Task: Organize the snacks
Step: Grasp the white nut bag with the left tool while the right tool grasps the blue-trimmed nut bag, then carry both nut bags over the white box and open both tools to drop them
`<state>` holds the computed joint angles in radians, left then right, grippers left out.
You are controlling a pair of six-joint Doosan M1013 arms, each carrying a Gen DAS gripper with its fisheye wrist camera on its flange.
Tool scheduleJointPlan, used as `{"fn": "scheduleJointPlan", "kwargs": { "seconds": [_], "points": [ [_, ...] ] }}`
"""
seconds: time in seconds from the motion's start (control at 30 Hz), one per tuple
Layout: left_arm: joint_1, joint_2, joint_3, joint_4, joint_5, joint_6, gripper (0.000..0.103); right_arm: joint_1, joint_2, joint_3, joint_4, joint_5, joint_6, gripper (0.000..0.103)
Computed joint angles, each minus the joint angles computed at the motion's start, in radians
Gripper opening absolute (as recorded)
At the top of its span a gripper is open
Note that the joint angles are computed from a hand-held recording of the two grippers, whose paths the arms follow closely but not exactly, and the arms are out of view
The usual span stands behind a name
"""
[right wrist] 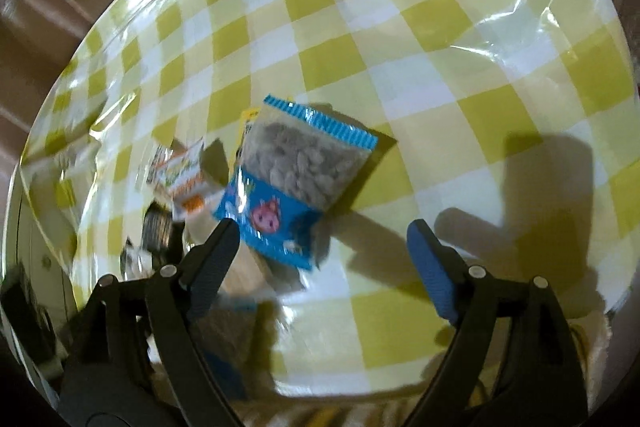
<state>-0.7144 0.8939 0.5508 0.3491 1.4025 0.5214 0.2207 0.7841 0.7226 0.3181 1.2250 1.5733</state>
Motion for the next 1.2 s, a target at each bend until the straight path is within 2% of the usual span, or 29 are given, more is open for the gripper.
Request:
{"fn": "scheduleJointPlan", "kwargs": {
  "seconds": [0.03,0.3,0.53,0.6,0.87,1.0,1.2],
  "points": [
    [-0.001,-0.001,0.002,0.004,-0.004,-0.001,0.057,0.003,0.008,-0.012,-0.006,-0.001,0.020,0.088],
    [-0.004,-0.016,0.031,0.018,-0.038,-0.009,0.053,0.028,0.068,-0.107,-0.049,0.025,0.110,0.089],
    [-0.015,-0.066,0.116,0.090,-0.102,-0.107,0.052,0.041,0.113,-0.176,-0.088,0.066,0.124,0.089],
    [-0.018,-0.091,0.157,0.112,-0.131,-0.166,0.052,0.039,0.109,-0.166,-0.080,0.055,0.087,0.087],
    [-0.025,-0.148,0.255,0.140,-0.180,-0.329,0.052,0.033,0.086,-0.126,-0.058,0.043,-0.006,0.067],
    [-0.030,-0.161,0.278,0.142,-0.191,-0.362,0.052,0.023,0.063,-0.088,-0.042,0.036,-0.037,0.064],
    [-0.038,-0.150,0.253,0.149,-0.171,-0.336,0.052,-0.003,0.014,-0.008,0.015,0.003,-0.083,0.063]
  ]
}}
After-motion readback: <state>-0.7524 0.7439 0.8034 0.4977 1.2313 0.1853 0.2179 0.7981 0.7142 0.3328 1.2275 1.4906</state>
